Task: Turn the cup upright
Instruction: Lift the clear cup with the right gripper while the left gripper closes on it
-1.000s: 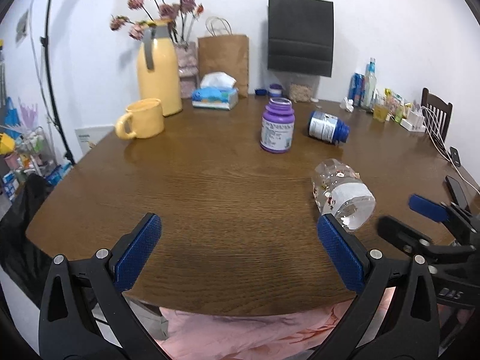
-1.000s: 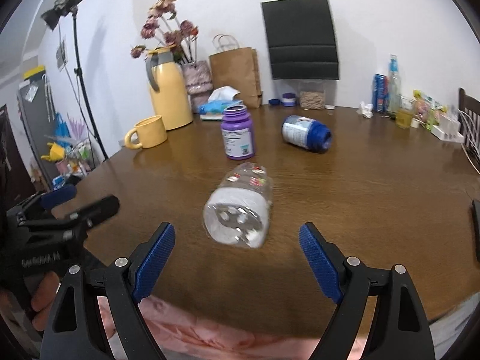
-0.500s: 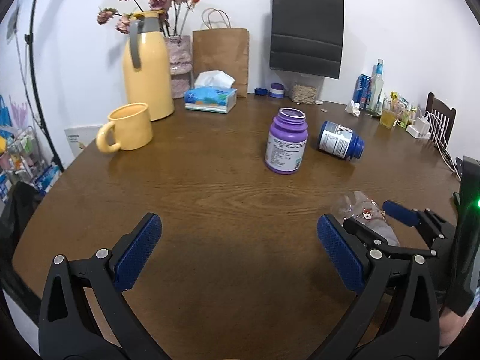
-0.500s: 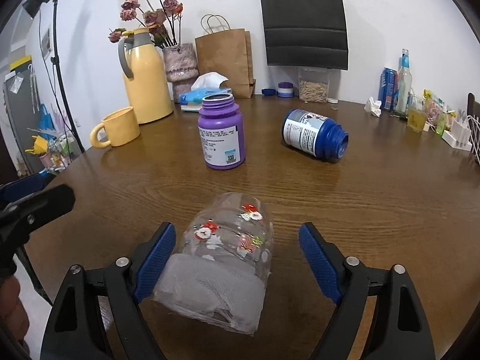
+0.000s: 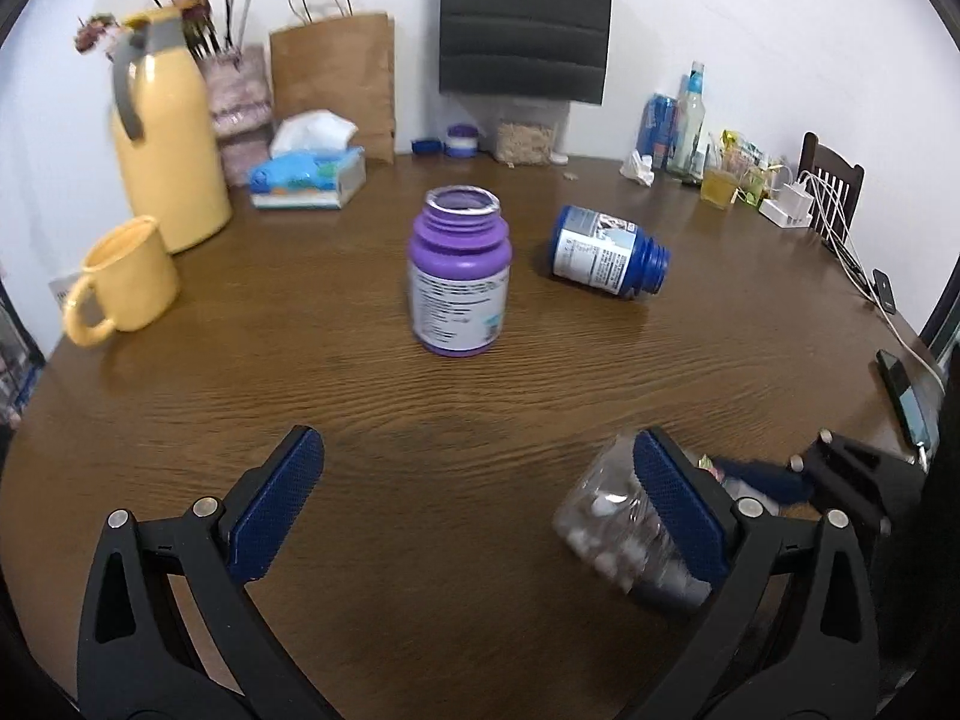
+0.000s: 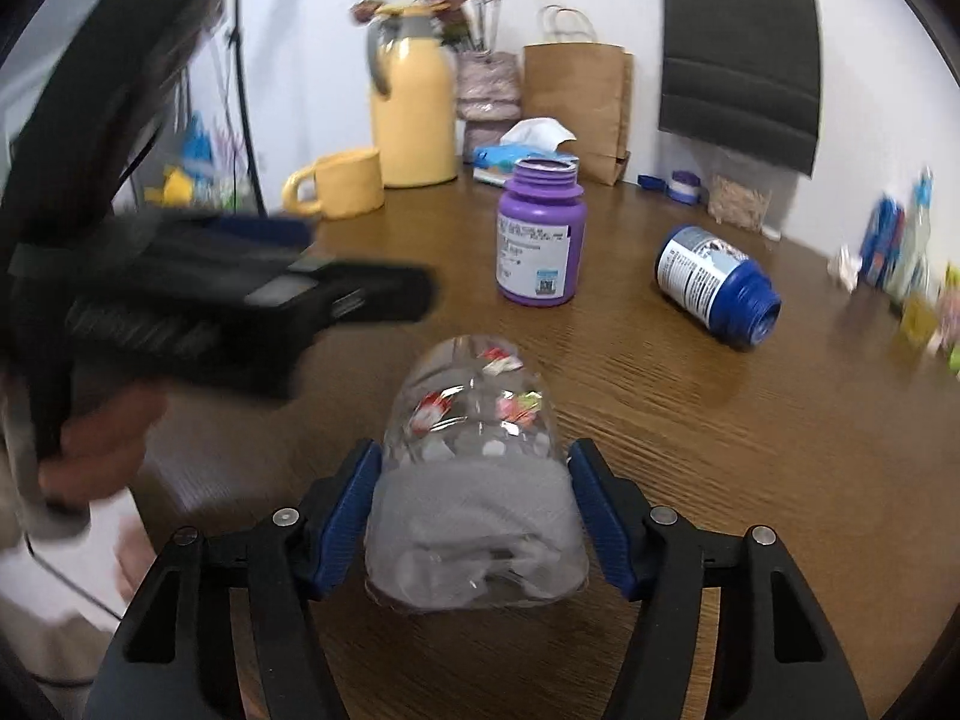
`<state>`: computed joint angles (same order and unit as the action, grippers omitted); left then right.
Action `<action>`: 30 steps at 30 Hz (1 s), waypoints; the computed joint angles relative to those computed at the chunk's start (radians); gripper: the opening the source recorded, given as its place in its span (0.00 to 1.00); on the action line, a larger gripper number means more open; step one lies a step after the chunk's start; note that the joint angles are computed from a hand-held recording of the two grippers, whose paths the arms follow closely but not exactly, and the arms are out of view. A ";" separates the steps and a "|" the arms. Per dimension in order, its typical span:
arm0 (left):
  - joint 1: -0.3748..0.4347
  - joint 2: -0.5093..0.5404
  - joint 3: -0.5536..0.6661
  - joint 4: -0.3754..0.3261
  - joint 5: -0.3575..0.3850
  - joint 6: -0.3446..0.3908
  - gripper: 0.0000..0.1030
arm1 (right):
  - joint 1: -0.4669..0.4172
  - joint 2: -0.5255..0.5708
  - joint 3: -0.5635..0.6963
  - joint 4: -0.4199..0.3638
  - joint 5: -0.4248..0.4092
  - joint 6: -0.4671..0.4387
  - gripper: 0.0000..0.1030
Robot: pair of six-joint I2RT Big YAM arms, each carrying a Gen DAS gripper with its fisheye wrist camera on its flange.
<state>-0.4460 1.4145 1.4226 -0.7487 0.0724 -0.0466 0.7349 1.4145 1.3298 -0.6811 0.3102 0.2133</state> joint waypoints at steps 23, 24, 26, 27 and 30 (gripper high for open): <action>-0.074 0.046 0.026 -0.002 0.055 0.087 0.70 | -0.059 -0.159 -0.148 -0.027 0.007 -0.021 0.75; -0.076 0.040 0.021 -0.004 0.040 0.092 0.70 | -0.062 -0.164 -0.150 -0.033 0.025 -0.005 0.75; -0.075 0.031 0.014 -0.005 0.044 0.113 0.71 | -0.070 -0.175 -0.158 -0.029 0.033 0.021 0.75; -0.071 0.023 0.010 0.004 0.070 0.125 0.71 | -0.073 -0.178 -0.160 -0.027 0.040 0.035 0.75; -0.053 0.013 0.031 -0.009 0.223 0.202 0.86 | -0.078 -0.193 -0.165 -0.033 0.059 0.064 0.75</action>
<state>-0.4992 1.4276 1.4538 -0.7578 0.2955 0.1551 0.6569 1.2218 1.1645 -0.7145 0.3692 0.2775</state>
